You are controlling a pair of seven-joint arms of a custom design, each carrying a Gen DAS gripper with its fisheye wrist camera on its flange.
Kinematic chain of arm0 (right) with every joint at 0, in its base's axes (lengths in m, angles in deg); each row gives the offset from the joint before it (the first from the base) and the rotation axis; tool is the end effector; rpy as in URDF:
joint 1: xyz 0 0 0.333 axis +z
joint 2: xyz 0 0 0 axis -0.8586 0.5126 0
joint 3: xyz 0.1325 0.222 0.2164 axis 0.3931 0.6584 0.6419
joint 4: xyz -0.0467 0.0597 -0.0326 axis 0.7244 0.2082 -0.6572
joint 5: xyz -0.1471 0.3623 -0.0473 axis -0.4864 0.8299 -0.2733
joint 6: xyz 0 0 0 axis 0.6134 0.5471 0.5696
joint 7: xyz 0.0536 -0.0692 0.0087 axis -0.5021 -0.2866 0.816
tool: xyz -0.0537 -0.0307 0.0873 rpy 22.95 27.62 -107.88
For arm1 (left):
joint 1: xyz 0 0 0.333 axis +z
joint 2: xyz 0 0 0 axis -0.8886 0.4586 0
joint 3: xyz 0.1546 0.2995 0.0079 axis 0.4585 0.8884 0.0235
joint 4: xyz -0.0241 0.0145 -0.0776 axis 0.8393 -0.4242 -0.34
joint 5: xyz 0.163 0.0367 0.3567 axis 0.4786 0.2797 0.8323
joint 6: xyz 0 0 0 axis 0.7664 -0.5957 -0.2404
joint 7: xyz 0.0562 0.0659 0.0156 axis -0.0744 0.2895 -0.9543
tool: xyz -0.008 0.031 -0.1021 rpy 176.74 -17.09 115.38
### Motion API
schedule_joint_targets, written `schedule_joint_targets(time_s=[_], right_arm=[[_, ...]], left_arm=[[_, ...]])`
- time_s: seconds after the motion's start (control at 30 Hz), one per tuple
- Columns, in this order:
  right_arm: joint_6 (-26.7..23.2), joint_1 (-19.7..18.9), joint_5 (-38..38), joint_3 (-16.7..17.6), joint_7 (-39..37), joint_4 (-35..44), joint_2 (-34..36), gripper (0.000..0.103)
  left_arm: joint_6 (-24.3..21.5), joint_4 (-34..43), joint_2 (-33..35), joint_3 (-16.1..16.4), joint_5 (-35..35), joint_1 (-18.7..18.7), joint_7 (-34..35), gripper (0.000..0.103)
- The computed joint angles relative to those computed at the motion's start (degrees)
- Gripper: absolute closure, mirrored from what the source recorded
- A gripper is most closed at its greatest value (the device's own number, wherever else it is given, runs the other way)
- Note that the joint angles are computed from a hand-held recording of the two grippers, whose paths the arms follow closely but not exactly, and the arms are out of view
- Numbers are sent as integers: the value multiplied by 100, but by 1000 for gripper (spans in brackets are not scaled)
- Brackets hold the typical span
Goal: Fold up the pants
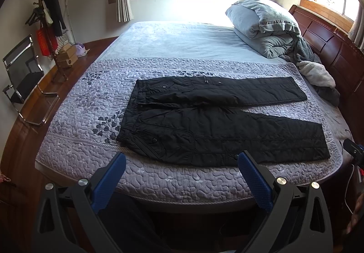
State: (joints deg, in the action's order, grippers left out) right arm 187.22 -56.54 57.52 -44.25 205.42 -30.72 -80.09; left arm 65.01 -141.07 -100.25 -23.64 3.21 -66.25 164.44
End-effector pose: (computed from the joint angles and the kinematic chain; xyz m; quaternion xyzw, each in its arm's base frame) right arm 0.3810 0.1347 0.7612 -0.4496 0.8233 -0.2911 0.1879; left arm 0.4706 -0.0790 0.8670 -0.5528 0.7648 -0.2740 0.1858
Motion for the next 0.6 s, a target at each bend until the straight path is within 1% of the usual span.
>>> schedule_joint_targets(time_s=[0.6], right_arm=[[-40,47,18,-39,-15,71,104,2]], left_arm=[[-30,53,41,14,-5,41,-8,4]])
